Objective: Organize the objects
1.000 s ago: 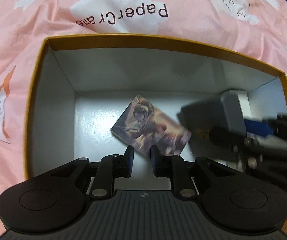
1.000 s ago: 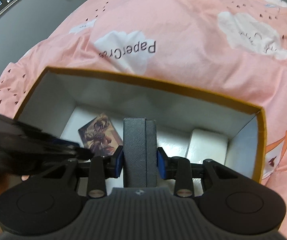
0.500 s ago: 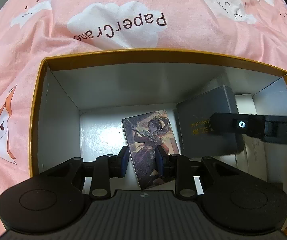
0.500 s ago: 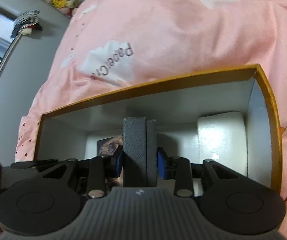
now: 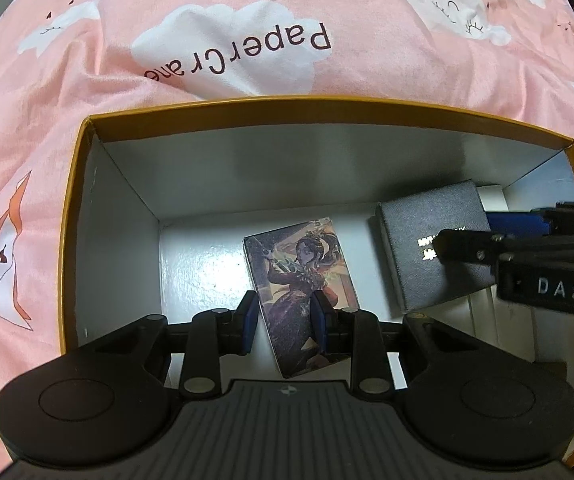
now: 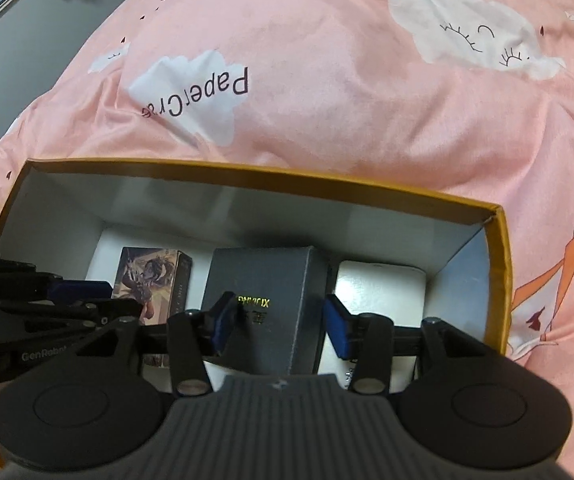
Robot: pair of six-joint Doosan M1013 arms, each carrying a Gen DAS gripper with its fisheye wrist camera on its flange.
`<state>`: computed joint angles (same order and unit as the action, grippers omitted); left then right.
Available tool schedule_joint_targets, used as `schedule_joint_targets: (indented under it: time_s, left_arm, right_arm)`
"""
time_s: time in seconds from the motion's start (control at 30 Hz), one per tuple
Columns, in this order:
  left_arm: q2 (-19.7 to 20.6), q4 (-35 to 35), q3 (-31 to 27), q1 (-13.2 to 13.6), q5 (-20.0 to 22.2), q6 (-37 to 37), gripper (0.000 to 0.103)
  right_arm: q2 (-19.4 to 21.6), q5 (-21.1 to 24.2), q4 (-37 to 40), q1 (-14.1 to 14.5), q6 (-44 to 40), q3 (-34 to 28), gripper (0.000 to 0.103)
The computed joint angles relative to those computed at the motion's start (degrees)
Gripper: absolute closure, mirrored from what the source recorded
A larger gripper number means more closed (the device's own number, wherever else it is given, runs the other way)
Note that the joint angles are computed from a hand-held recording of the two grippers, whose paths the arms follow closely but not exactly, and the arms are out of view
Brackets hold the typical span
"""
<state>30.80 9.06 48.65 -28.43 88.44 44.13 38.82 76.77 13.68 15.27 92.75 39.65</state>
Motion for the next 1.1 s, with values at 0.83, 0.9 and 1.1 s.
schedule_joint_targets:
  time_s: [0.83, 0.9, 1.1]
  left_arm:
    - [0.6, -1.1, 0.1, 0.8, -6.1, -1.8, 0.086]
    - [0.7, -1.0, 0.0, 0.9, -6.4, -2.6, 0.086]
    - [0.5, -0.6, 0.5, 0.8, -7.3, -3.4, 0.086]
  right_arm:
    - [-3.9, -1.2, -9.9, 2.5, -22.3, 6.4, 0.054]
    - [-3.9, -1.8, -10.1, 2.5, -21.7, 6.6, 0.057]
    - [-4.3, -2.3, -9.9, 2.4, -21.3, 7.2, 0.057]
